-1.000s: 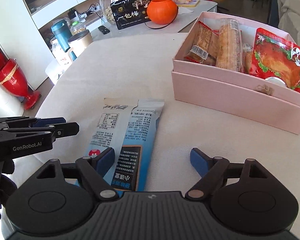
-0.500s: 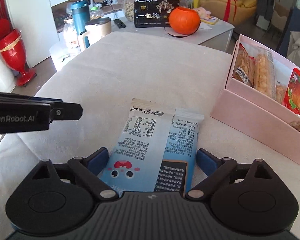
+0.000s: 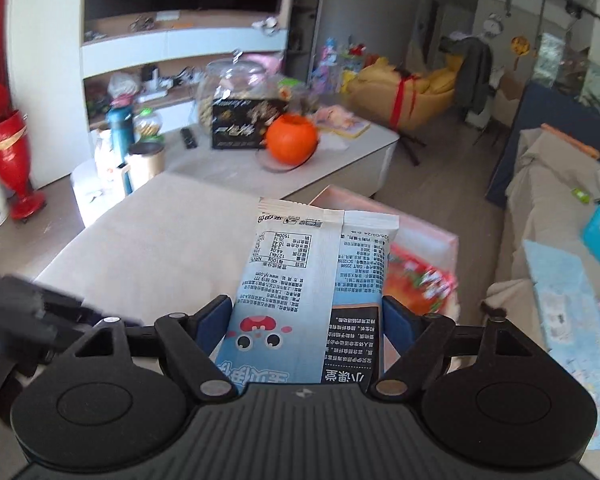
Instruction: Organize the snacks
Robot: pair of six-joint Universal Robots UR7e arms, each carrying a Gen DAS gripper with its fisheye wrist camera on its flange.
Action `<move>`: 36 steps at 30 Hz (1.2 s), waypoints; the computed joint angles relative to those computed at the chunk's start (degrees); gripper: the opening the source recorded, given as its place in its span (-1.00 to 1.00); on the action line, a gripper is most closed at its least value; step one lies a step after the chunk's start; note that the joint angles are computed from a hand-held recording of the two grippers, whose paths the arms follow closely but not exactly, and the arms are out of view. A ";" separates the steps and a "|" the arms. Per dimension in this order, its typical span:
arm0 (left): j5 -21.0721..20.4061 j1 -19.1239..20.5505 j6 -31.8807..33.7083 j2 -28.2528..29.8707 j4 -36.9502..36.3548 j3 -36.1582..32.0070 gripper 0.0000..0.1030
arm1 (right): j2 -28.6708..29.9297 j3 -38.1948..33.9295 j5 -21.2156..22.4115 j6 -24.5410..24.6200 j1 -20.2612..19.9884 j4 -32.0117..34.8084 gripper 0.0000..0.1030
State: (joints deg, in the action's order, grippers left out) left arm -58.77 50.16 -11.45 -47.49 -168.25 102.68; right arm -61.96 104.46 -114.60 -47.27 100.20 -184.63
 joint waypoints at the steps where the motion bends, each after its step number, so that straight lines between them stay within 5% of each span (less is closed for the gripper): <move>1: 0.06 -0.23 0.12 0.04 0.30 0.11 -0.25 | 1.24 -2.17 -0.31 -0.23 -0.09 -1.54 0.56; 5: 1.05 -1.01 -0.35 -0.42 1.08 1.03 -0.25 | 8.70 -12.84 0.89 -0.67 -2.04 -6.58 0.56; 10: 4.04 -2.33 -0.13 -2.43 0.81 3.40 -0.25 | 18.70 -27.88 -3.70 6.74 -5.22 5.49 0.56; 13: 6.23 -2.80 0.52 -3.08 -0.15 4.75 -0.25 | 22.41 -29.88 -5.14 4.11 -6.62 3.31 0.60; 18: 9.19 -2.91 1.49 -1.66 -2.44 4.92 -0.25 | 20.21 -24.72 -1.40 0.73 -7.45 -2.25 0.71; 26: 13.34 -3.70 7.41 4.77 -11.95 4.09 -0.25 | 7.19 -6.02 5.98 0.96 -6.92 -11.40 0.76; 30: 15.28 -3.90 8.81 7.83 -15.62 3.27 -0.24 | 2.13 3.67 5.00 5.70 -7.17 -9.49 0.78; 36: 19.03 -5.51 10.19 11.24 -23.44 4.86 -0.22 | 2.69 12.45 1.74 6.92 -8.64 -13.56 0.78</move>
State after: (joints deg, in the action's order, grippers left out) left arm -39.73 44.65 -1.25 -36.25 -191.70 107.54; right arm -59.27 116.91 -112.86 -40.34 91.57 -198.19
